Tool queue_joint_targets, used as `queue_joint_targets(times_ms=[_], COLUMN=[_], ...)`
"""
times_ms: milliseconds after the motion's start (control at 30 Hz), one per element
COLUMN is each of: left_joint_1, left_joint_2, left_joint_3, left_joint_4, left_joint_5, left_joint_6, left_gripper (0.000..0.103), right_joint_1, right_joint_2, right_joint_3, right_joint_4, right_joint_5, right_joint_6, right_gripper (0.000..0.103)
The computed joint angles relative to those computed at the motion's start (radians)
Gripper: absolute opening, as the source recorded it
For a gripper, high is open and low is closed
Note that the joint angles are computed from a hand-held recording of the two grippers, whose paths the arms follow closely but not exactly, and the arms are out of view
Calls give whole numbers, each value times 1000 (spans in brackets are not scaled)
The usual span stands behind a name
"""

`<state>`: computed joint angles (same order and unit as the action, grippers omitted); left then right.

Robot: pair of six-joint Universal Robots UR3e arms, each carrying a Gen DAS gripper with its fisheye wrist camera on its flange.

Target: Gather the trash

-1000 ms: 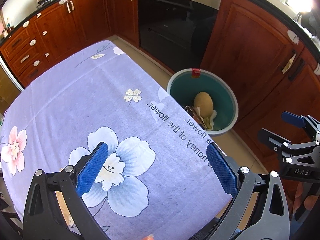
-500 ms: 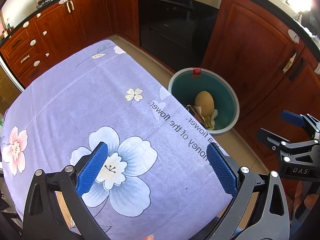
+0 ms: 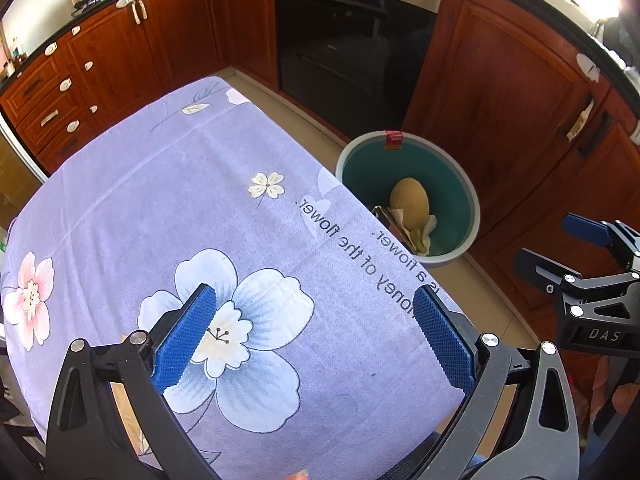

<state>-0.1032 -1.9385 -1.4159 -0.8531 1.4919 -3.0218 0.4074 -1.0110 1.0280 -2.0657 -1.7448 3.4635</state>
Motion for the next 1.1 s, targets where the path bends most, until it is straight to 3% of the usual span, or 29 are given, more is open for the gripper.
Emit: queue_joint_targets(times_ms=[1100], left_joint_1=[-1], left_joint_2=[-3], left_joint_3=[-10], left_joint_4=[-28], left_joint_5=[-14], left_joint_6=[23], left_gripper=[99], right_joint_1=[6], right_joint_2=[19], right_joint_3=[-23], right_joint_4=[18], right_joint_5=[0], right_joint_6=[-4], right_gripper=[96])
